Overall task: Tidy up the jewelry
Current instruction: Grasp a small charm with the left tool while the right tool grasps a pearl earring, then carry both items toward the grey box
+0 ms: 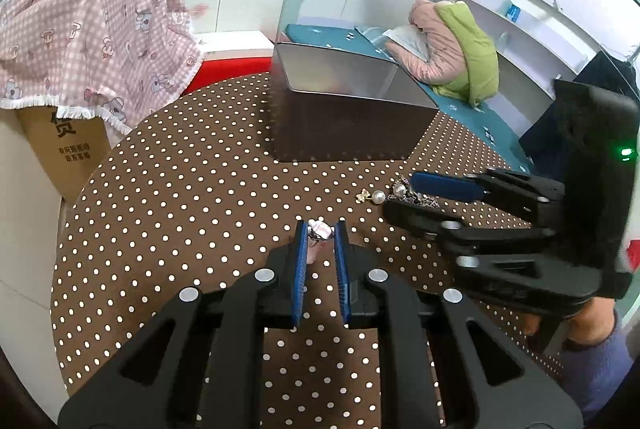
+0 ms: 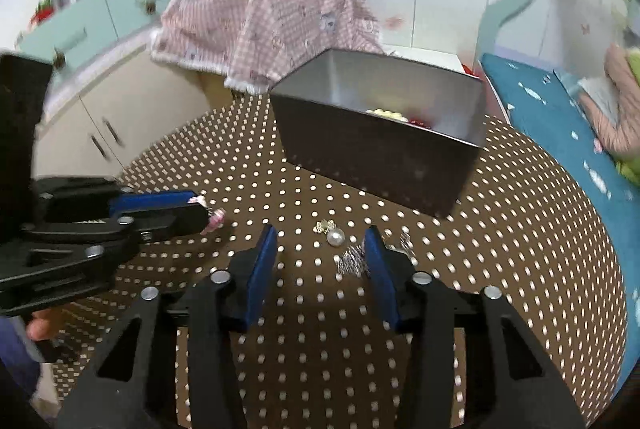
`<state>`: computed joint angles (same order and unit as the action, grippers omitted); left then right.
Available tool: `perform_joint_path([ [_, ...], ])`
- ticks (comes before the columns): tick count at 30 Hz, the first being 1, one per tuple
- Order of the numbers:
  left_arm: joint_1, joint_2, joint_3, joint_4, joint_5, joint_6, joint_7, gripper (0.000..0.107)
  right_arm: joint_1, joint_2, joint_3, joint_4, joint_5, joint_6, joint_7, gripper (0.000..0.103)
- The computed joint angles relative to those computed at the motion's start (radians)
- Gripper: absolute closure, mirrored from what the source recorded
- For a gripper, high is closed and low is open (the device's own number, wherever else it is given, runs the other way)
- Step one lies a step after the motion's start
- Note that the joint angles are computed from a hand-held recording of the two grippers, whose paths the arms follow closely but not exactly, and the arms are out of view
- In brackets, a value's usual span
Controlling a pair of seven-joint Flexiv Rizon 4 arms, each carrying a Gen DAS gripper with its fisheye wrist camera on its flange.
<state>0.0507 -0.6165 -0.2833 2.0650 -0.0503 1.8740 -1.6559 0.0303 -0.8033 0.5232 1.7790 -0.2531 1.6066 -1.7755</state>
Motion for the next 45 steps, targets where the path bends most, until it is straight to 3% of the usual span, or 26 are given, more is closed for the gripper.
perform_joint_path([
  [8, 0.034, -0.019, -0.036, -0.025, 0.011, -0.008, -0.001, 0.093, 0.149, -0.006, -0.16, -0.038, -0.014, -0.019, 0.031, 0.073],
  [13, 0.032, -0.025, -0.038, -0.041, 0.011, -0.016, 0.009, 0.093, 0.171, -0.006, -0.195, -0.038, -0.016, -0.011, 0.044, 0.093],
  [17, 0.028, -0.022, -0.038, -0.05, 0.007, -0.022, 0.016, 0.093, 0.162, -0.003, -0.187, -0.032, -0.018, -0.007, 0.047, 0.093],
  [23, 0.063, -0.005, -0.091, -0.083, 0.02, -0.037, 0.041, 0.093, 0.001, 0.023, 0.001, -0.019, 0.005, -0.009, 0.007, 0.093],
  [27, 0.126, 0.001, -0.181, -0.122, 0.038, -0.061, 0.077, 0.093, -0.11, 0.032, 0.133, -0.034, 0.038, -0.034, -0.031, 0.093],
  [29, 0.11, 0.011, -0.168, -0.145, 0.025, -0.077, 0.092, 0.093, -0.145, 0.034, 0.177, -0.054, 0.056, -0.051, -0.045, 0.093],
  [36, 0.066, 0.009, -0.118, -0.136, -0.023, -0.102, 0.136, 0.093, -0.16, 0.042, 0.2, -0.073, 0.11, -0.051, -0.083, 0.093],
  [42, -0.054, -0.03, 0.022, -0.114, -0.067, -0.099, 0.138, 0.093, -0.15, 0.041, 0.185, -0.068, 0.14, -0.056, -0.104, 0.093],
  [45, -0.032, -0.054, -0.004, -0.104, -0.059, -0.105, 0.156, 0.092, -0.153, 0.038, 0.186, -0.068, 0.157, -0.072, -0.114, 0.093],
])
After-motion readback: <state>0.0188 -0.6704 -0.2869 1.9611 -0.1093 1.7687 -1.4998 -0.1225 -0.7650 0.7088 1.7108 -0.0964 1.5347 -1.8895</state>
